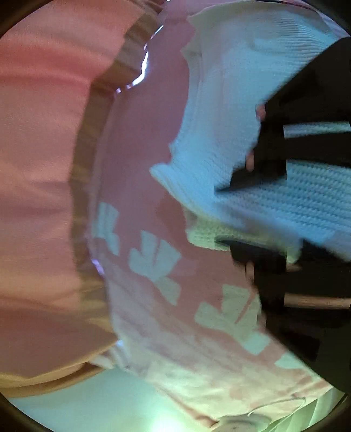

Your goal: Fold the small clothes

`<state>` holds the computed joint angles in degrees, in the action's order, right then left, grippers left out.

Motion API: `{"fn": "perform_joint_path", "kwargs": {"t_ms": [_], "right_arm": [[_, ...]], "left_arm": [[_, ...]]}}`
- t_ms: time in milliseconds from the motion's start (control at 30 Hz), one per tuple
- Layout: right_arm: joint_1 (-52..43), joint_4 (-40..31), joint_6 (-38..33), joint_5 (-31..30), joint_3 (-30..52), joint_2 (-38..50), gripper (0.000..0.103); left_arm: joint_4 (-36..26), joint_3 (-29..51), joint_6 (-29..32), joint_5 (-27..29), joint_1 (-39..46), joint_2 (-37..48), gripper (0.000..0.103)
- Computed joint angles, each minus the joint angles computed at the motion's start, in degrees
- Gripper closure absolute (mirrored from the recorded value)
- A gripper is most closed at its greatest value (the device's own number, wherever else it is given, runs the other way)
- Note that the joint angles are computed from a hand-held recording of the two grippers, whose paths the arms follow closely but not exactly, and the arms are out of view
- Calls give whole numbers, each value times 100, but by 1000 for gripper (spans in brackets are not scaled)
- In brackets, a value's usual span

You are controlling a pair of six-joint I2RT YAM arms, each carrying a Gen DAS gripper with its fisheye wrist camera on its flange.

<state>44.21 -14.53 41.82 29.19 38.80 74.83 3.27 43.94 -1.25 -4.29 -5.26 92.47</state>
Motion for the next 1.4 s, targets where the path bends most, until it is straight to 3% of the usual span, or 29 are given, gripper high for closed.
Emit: {"fn": "perform_joint_path", "kwargs": {"t_ms": [67,167,200,233,300,433,533,600,667,733,800,867,900,1000,1067,1133,1267,1400], "right_arm": [[-128,-22,16,-128,84,390,63],[-296,3,30,-286,255,951,63],[-354,99,-32,-338,269,1096,72],[-391,203,-124,-348,318,1230,97],[-387,226,-161,-318,416,1273,96],[-209,528,-251,174,308,633,96],[-787,221,-188,-311,546,1360,95],[-1009,380,-79,-653,396,1433,95],[-727,71,-35,-255,414,982,93],[2,-348,100,647,392,341,82],[505,-493,224,891,345,94,82],[1002,-282,330,627,158,-2,85],[1156,-178,366,394,126,110,92],[1326,124,244,-264,221,941,99],[1318,-137,178,-192,284,1468,103],[1236,-113,385,-32,-193,1046,103],[1563,-707,1172,385,-547,227,101],[1593,-795,1449,203,-709,661,103]], "left_arm": [[281,-302,86,-166,-174,-251,46],[131,-107,80,-197,-258,18,45],[107,23,32,-283,-281,205,45],[113,99,21,-310,-269,332,45],[149,209,-10,-445,-267,543,57],[34,472,-126,-508,-199,863,58],[15,517,-140,-588,-220,936,58],[-14,498,-138,-585,-230,889,58],[-47,359,-153,-471,-206,631,56],[27,37,-164,-350,-223,134,51],[186,-481,-95,-203,-330,-564,46],[224,-888,-16,-69,-495,-1083,41],[252,-1033,14,-10,-575,-1227,40],[281,-1307,182,-89,-1060,-1182,40],[562,-1352,307,-548,-1328,-787,40],[766,-1373,361,-890,-1382,-469,40],[847,-1503,283,-840,-1295,-478,40],[801,-1622,278,-957,-1465,-629,40]]}}
